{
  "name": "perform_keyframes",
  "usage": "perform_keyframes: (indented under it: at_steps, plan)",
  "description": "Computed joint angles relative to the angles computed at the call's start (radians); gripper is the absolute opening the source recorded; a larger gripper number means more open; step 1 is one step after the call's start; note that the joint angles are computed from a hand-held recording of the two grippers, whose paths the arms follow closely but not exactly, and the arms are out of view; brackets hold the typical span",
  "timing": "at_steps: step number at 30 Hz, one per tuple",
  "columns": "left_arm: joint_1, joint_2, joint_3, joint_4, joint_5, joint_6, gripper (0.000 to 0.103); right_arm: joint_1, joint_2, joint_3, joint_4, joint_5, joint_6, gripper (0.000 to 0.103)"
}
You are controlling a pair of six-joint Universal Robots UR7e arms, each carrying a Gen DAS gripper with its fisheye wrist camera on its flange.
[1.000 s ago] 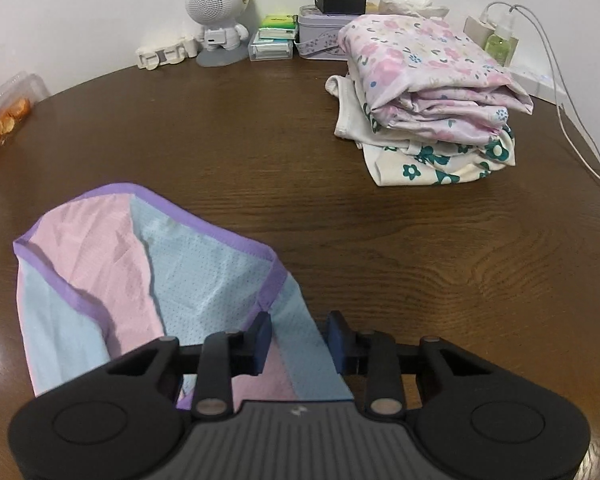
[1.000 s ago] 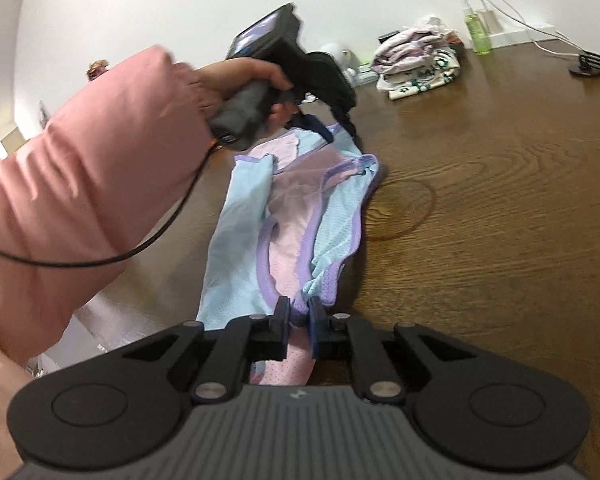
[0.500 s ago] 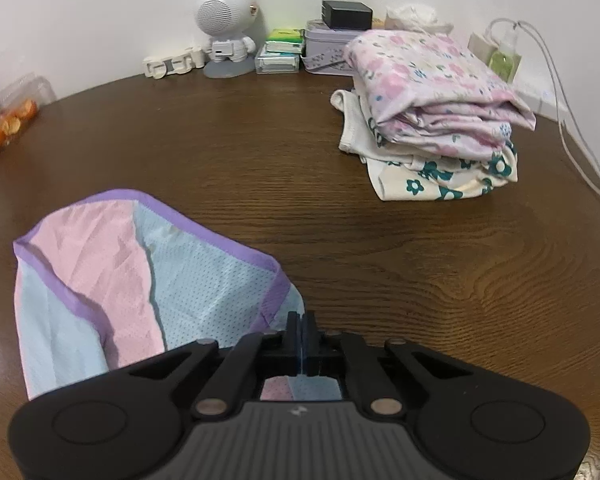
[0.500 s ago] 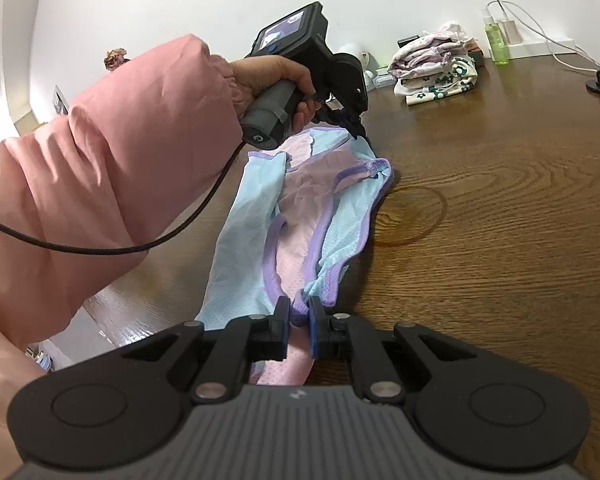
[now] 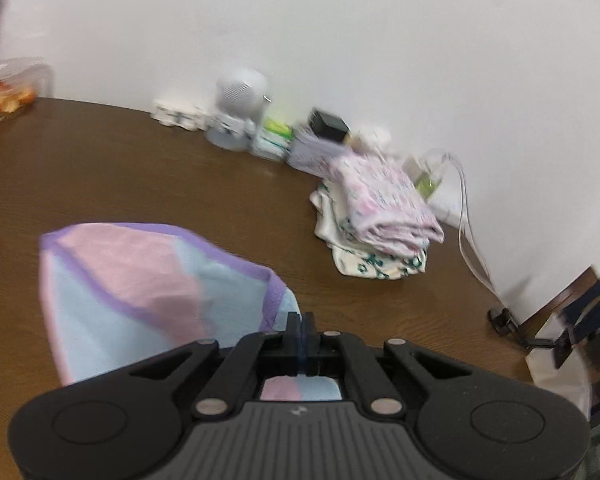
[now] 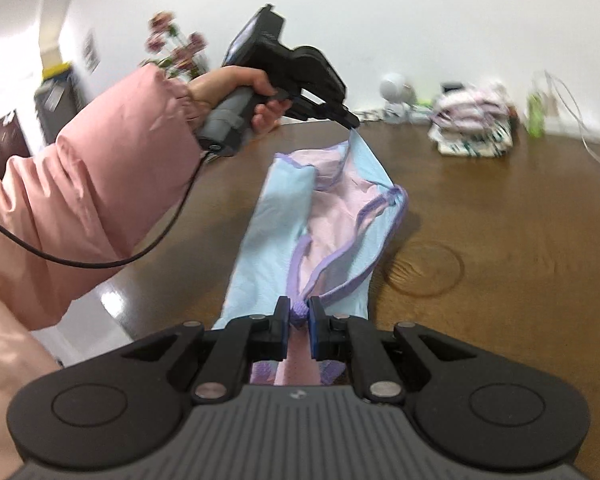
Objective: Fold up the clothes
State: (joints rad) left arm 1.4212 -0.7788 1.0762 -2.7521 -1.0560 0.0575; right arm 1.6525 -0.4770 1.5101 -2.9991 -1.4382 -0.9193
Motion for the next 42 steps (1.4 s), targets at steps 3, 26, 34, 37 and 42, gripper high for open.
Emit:
perform_keyframes:
  at_steps: [3,26,34,37,42]
  plan:
    - [0.042,-0.087,0.125,-0.076,-0.079,-0.025,0.0,0.018,-0.009,0.007,0.036,-0.021,-0.042,0.009]
    - [0.215,-0.115,0.185,-0.123,-0.309,-0.14,0.035,0.065,0.028,-0.069,0.203,-0.089,0.031,0.044]
    - [0.203,-0.091,0.157,-0.1,-0.27,-0.086,0.003,0.126,0.184,-0.244,0.114,-0.169,-0.076,0.044]
    - [0.201,-0.092,0.158,-0.106,-0.271,-0.07,0.003,0.157,0.255,-0.33,0.11,-0.188,-0.153,0.043]
    - [0.207,-0.089,0.142,-0.088,-0.286,-0.068,0.003,0.2,0.382,-0.522,0.215,-0.276,-0.218,0.026]
